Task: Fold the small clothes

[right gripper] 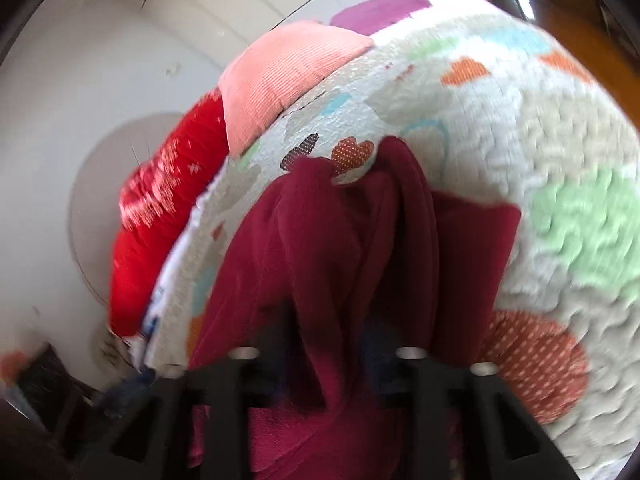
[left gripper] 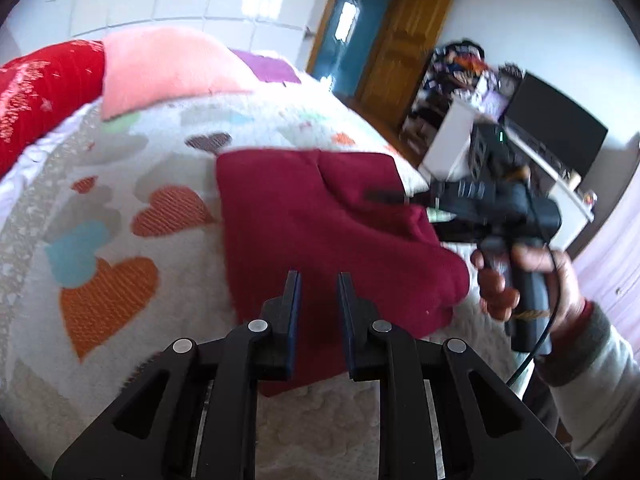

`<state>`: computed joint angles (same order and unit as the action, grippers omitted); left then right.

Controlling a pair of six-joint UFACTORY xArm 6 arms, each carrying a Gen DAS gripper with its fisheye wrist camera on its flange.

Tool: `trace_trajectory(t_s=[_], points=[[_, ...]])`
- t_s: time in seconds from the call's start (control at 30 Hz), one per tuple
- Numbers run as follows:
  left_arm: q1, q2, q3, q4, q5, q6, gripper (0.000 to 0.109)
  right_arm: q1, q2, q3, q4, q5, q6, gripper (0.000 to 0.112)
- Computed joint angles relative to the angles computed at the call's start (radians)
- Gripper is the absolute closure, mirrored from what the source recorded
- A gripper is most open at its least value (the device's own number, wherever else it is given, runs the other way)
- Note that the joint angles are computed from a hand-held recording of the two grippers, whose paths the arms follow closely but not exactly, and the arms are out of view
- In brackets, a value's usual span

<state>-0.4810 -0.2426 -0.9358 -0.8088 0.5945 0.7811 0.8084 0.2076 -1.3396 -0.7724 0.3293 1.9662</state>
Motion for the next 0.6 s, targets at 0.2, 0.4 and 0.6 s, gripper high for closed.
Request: trace_trajectory(t_s=[0.2, 0.4, 0.6], points=[[-0.063, 0.009, 0.037, 0.123, -0.004, -0.092, 0.092, -0.027, 0.024, -0.012, -0.149, -0.059, 0.158, 0.054], [-0.072, -0.043, 0.049, 0.114, -0.008, -0.064, 0.092, 0.047, -0.005, -0.092, -0.094, 0.227, -0.046, 0.094], [-0.093, -0.003, 0.032, 0.192, -0.014, -0.144, 0.092, 0.069, 0.075, -0.247, 0.12, 0.551, -0.364, 0.093]])
